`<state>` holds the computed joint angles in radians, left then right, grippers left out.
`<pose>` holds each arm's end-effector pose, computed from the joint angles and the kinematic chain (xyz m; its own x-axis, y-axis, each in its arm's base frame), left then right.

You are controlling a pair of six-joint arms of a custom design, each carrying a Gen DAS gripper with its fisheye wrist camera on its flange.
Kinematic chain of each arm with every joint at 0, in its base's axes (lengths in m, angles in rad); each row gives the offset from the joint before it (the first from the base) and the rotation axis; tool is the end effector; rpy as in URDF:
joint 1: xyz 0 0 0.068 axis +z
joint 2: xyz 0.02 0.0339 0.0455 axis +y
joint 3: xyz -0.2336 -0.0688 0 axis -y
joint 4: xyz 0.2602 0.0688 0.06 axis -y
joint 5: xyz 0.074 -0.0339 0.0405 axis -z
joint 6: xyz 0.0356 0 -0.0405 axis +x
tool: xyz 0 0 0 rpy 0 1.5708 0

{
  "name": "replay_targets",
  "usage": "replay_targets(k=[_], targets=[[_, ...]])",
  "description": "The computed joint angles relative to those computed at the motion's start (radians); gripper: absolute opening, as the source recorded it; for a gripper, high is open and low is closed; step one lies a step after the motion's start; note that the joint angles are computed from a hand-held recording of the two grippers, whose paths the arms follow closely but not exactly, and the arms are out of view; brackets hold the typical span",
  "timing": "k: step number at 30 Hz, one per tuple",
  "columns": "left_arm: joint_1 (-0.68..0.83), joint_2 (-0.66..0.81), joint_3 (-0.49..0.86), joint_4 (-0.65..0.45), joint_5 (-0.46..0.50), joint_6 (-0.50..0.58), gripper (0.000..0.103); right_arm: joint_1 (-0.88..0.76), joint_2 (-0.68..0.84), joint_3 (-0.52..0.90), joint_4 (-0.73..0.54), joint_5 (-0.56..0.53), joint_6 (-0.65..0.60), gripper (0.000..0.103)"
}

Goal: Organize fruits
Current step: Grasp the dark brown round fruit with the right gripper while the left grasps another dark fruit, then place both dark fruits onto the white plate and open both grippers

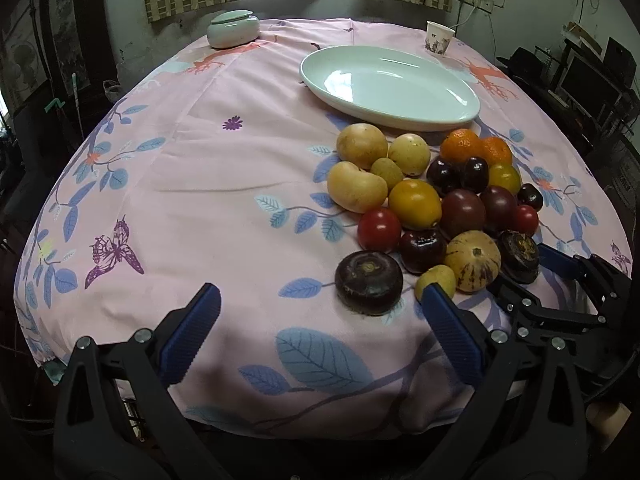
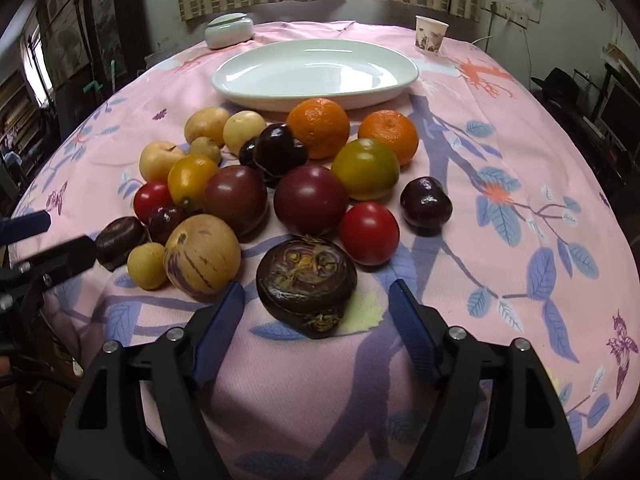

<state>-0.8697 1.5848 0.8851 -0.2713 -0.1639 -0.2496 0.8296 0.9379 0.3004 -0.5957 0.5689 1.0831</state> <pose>0.2125 -0.2427 0.1353 -0.6875 0.4366 -0.5802 0.5414 0.8407 -0.0089 0.1229 0.1059 0.0971 -0.7411 0.2926 -0.6042 0.3280 0.9431 0.0544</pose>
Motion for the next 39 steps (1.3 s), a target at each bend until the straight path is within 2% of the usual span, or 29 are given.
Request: replay_targets(k=[1,2,3,4,6,10,14,17,18,19,20,26,30,34,39], targets=[[-0.002,0.005,0.001,0.004,0.002,0.004,0.101,0.005,-0.006,-0.007,0.005,0.008,0.004,0.077],[-0.003,0.01,0.003,0.007,0.003,0.006,0.101,0.015,-0.006,-0.011,0.008,0.023,0.013,0.073],[-0.003,0.015,0.007,0.011,0.005,0.011,0.101,0.023,-0.007,-0.015,0.008,0.041,0.025,0.064],[-0.002,0.023,0.01,0.016,0.005,0.016,0.101,0.028,-0.054,-0.036,0.01,0.051,0.023,0.045],[0.004,0.039,0.016,0.025,0.019,0.025,0.101,0.015,-0.16,-0.074,0.002,0.024,0.018,0.045],[0.031,0.087,0.036,0.035,0.058,0.026,0.101,0.044,-0.191,-0.067,-0.034,0.016,0.022,0.045],[0.064,0.123,0.035,0.072,0.109,0.029,0.095,0.084,-0.227,-0.061,-0.069,0.027,0.047,0.045],[0.046,0.165,0.044,0.114,0.081,0.042,0.085,0.091,-0.234,-0.063,-0.066,0.023,0.058,0.045],[0.036,0.164,0.042,0.123,0.076,0.043,0.075,0.091,-0.236,-0.065,-0.063,0.022,0.059,0.045],[0.027,0.159,0.037,0.13,0.073,0.043,0.068,0.097,-0.236,-0.065,-0.067,0.025,0.066,0.045],[0.021,0.15,0.034,0.13,0.082,0.046,0.042,0.103,-0.24,-0.064,-0.074,0.029,0.073,0.045],[0.022,0.112,0.024,0.104,0.138,0.05,0.043,0.153,-0.256,-0.048,-0.142,0.079,0.126,0.045],[0.002,0.054,0.011,0.08,0.129,0.055,0.043,0.154,-0.262,-0.044,-0.14,0.078,0.11,0.045],[-0.009,0.037,0.048,0.036,0.132,0.075,0.043,0.127,-0.309,-0.031,-0.152,0.073,0.047,0.045],[0.003,0.097,0.184,-0.028,0.129,0.118,0.043,0.014,-0.342,0.012,-0.145,0.052,-0.116,0.045]])
